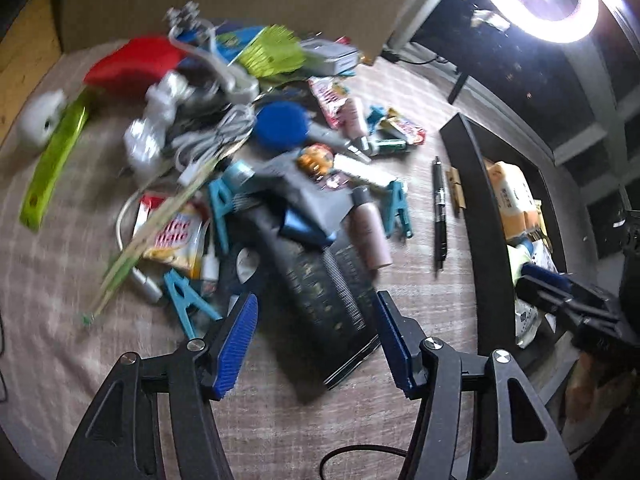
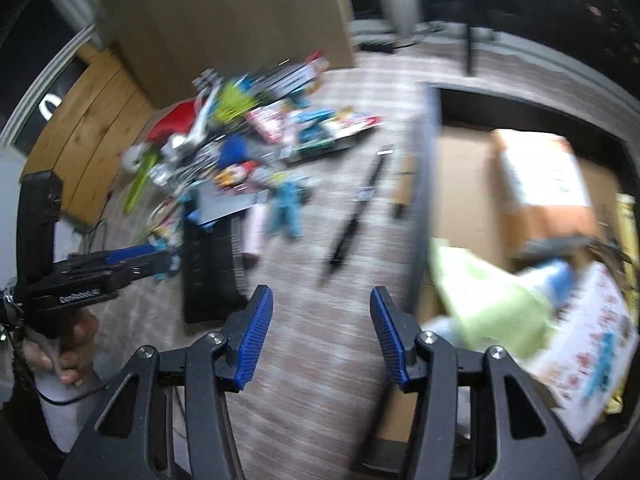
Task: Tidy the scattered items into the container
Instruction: 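Grasp the black case with the right tool while the left grasps a black pen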
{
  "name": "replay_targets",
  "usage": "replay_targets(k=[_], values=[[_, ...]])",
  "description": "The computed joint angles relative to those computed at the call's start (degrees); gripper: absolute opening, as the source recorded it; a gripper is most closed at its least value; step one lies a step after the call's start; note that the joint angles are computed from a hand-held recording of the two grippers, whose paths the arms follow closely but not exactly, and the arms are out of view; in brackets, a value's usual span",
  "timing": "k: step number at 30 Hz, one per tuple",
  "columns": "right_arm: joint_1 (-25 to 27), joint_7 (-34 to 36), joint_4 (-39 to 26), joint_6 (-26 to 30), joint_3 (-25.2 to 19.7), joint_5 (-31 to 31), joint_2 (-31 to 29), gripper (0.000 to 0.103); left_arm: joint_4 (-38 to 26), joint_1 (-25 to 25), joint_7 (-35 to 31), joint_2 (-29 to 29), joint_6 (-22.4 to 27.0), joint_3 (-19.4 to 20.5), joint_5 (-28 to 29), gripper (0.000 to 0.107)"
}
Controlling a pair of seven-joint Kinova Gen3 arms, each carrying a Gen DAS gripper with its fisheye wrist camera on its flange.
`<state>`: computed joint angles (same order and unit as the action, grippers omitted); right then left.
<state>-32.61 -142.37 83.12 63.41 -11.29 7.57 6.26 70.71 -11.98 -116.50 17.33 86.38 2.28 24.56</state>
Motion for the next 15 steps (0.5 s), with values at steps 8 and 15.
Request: replay_targets(k=[8,15], values=[[1.3,7.4,-2.5,-5.8,0.4,-9.8,8.3,0.035,2.2,0.8,0.6,0.7,-1.1,0.0,-0.7,0.046],[1.2,10.5,-5.2,-6.0,1.2,-12.5,12.6,0.032,2.6,1.9,0.8,1.7,-1.9,0.4,-2.2,0.040]])
